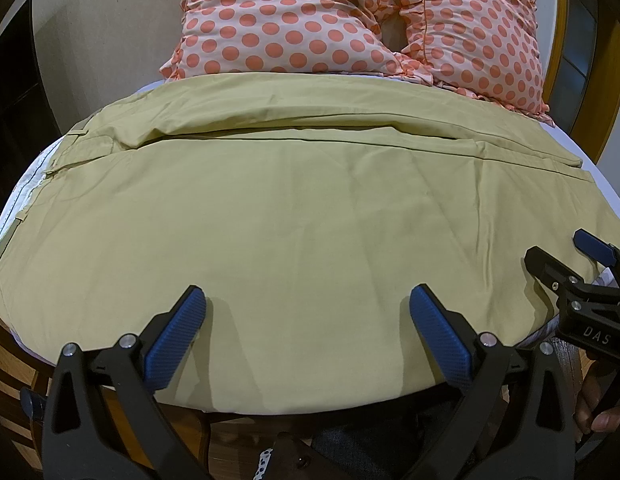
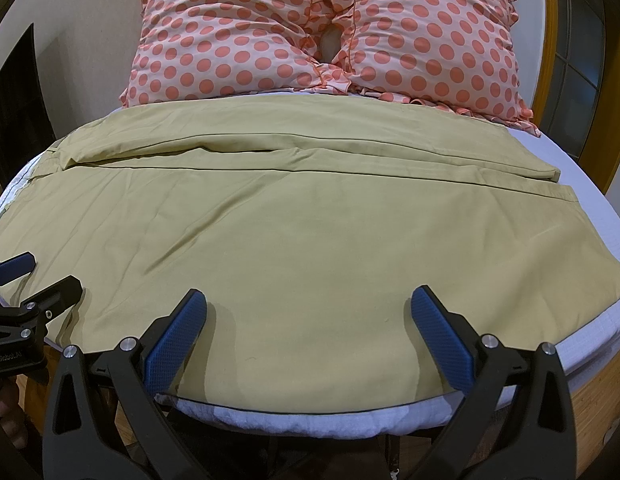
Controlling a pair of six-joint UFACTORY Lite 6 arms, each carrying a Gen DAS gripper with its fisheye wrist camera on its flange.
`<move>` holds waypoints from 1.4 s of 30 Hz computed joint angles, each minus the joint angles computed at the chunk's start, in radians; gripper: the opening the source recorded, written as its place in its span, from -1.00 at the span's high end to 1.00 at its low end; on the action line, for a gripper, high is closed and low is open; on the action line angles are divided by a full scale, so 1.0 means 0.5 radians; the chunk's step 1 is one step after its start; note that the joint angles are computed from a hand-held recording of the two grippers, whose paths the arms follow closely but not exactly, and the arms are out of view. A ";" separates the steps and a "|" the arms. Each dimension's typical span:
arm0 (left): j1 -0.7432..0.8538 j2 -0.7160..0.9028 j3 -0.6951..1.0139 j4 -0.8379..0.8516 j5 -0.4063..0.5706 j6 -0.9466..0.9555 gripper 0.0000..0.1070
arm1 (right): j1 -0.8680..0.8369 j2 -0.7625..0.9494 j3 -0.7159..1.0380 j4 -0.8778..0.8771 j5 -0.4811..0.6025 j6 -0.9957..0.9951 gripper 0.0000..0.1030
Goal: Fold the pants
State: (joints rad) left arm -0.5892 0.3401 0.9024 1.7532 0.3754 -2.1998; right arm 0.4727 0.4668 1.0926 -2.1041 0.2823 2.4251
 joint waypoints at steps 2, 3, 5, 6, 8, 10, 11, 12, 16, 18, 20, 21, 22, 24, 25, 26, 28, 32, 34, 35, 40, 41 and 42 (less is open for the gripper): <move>0.000 0.000 0.000 0.000 0.000 0.000 -0.89 | 0.000 0.000 -0.001 -0.002 0.001 0.003 -0.97; 0.000 0.000 0.000 0.000 0.000 0.000 -0.89 | 0.000 0.000 -0.001 -0.002 0.001 0.003 -0.97; 0.000 0.000 0.000 0.000 0.000 0.000 -0.89 | -0.001 0.000 -0.001 -0.006 0.000 0.006 -0.97; 0.000 0.000 0.000 0.000 0.000 0.000 -0.89 | -0.001 0.000 -0.001 -0.006 0.000 0.006 -0.97; 0.000 0.000 -0.001 0.006 0.002 -0.006 -0.89 | 0.000 0.000 -0.001 -0.008 0.002 0.008 -0.97; 0.000 0.000 -0.001 0.006 0.002 -0.006 -0.89 | 0.000 0.000 -0.001 -0.008 0.002 0.008 -0.97; 0.000 0.000 -0.001 0.006 0.002 -0.006 -0.89 | 0.000 0.000 -0.001 -0.008 0.002 0.008 -0.97; 0.000 0.000 -0.001 0.006 0.002 -0.006 -0.89 | 0.000 0.000 -0.002 -0.010 0.003 0.011 -0.97; 0.000 0.000 -0.001 0.006 0.002 -0.006 -0.89 | 0.000 0.000 -0.002 -0.013 0.003 0.013 -0.97; 0.000 0.000 -0.001 0.006 0.002 -0.006 -0.89 | 0.000 0.000 -0.002 -0.015 0.004 0.016 -0.97; 0.000 0.000 -0.001 0.006 0.002 -0.006 -0.89 | 0.000 0.000 -0.002 -0.015 0.004 0.016 -0.97; 0.000 0.000 -0.001 0.006 0.002 -0.006 -0.89 | 0.000 0.000 -0.003 -0.018 0.005 0.019 -0.97; 0.000 0.000 -0.001 0.006 0.002 -0.006 -0.89 | 0.000 0.000 -0.003 -0.018 0.005 0.019 -0.97; 0.000 0.000 -0.001 0.006 0.002 -0.006 -0.89 | 0.000 0.000 -0.003 -0.020 0.005 0.021 -0.97; 0.000 0.000 -0.001 0.006 0.002 -0.006 -0.89 | 0.000 0.001 -0.003 -0.022 0.005 0.022 -0.97; 0.000 0.000 -0.001 0.006 0.002 -0.006 -0.89 | 0.000 0.001 -0.003 -0.023 0.006 0.023 -0.97; -0.001 0.000 -0.002 0.009 0.003 -0.008 -0.89 | 0.000 0.001 -0.004 -0.027 0.007 0.028 -0.97; -0.001 0.000 -0.002 0.009 0.003 -0.008 -0.89 | 0.001 0.003 -0.005 -0.033 0.009 0.035 -0.97; -0.001 0.000 -0.002 0.009 0.003 -0.008 -0.89 | 0.001 0.003 -0.005 -0.034 0.010 0.037 -0.97; -0.001 0.000 -0.002 0.009 0.003 -0.008 -0.89 | 0.001 0.004 -0.005 -0.033 0.010 0.036 -0.97; -0.001 -0.001 -0.003 0.014 0.005 -0.014 -0.89 | -0.001 0.003 -0.004 -0.037 0.008 0.037 -0.97; -0.001 -0.001 -0.003 0.014 0.005 -0.014 -0.89 | -0.002 0.004 -0.004 -0.036 0.008 0.036 -0.97; 0.000 0.000 -0.002 0.012 0.004 -0.012 -0.89 | -0.002 0.004 -0.004 -0.036 0.008 0.036 -0.97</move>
State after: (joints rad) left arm -0.5893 0.3400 0.9015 1.7594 0.3772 -2.2059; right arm 0.4717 0.4686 1.0908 -2.1222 0.2861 2.4433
